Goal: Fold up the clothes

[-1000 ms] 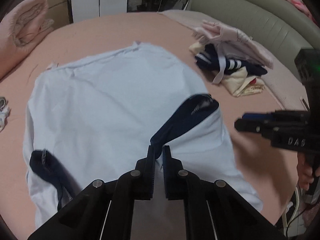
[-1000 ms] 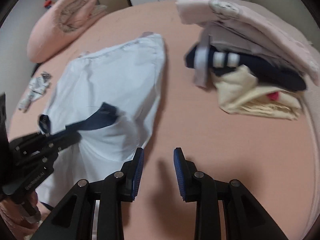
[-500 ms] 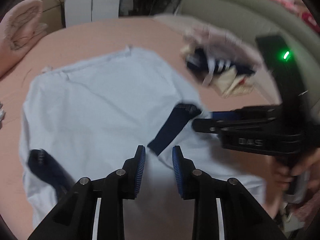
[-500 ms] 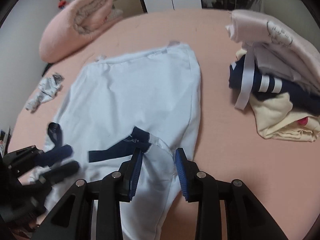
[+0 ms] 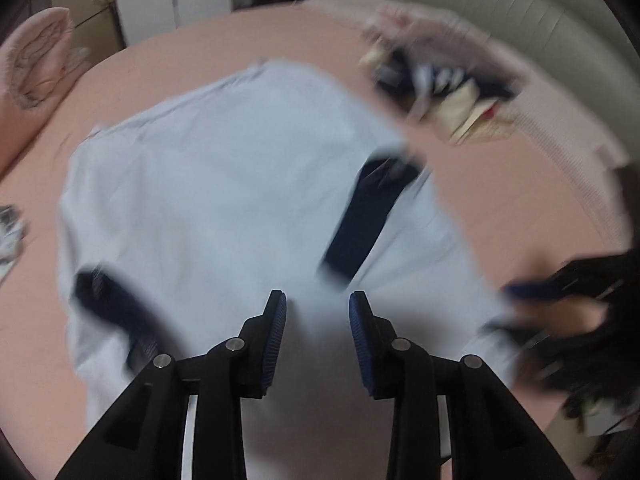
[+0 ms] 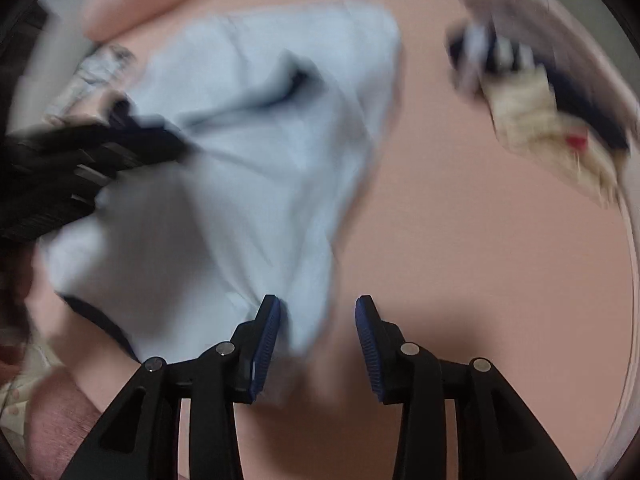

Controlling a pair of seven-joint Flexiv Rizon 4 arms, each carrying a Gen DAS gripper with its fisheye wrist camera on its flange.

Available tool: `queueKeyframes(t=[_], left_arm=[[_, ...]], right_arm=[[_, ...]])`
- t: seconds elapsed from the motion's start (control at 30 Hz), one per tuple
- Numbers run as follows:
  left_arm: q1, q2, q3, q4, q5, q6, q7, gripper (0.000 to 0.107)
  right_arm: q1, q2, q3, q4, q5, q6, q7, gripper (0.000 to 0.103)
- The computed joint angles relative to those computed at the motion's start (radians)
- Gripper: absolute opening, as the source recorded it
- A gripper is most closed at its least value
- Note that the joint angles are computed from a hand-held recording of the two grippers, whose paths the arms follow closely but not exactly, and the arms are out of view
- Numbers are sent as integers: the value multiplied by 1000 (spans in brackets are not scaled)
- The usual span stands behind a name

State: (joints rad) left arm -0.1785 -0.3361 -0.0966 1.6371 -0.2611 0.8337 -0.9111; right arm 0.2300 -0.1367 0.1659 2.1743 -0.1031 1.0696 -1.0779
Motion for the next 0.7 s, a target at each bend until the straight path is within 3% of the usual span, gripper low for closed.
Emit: queueKeyframes(t=[0.07,0.13,0.17,0.23,0.3,0.33,0.4,0.47,0.57,0.7], left_arm=[[5,73,26,104,14,124,5,30],[33,152,47,197,-30,173,-9,31],[45,176,69,217,-28,161,-54,33],[86,202,95,241,-68,104,-107,50],[131,208,111,250,-124,15,-132,52],[151,206,115,250,-151,-33,-131,52],[173,206,116,257,-181,-70,-108,52],[174,214,120,261,-143,-56,-137,52],[185,213,110,268,-215,-79,-126,56],[174,175,101,260,-190,-46,-179,57]], right_arm=[[-10,39,14,21,53,4,-17,39],[-11,71,17,40,74,27,-12,39],[-12,80,17,53,97,70,0,40],[-12,84,8,79,97,149,78,44],[-5,87,-27,114,-29,169,259,44],[-2,87,-23,115,-20,159,276,44],[-10,79,22,87,147,147,163,44],[-16,57,39,45,295,126,49,44],[0,32,40,28,301,118,47,47],[8,-13,34,1,293,143,64,53]])
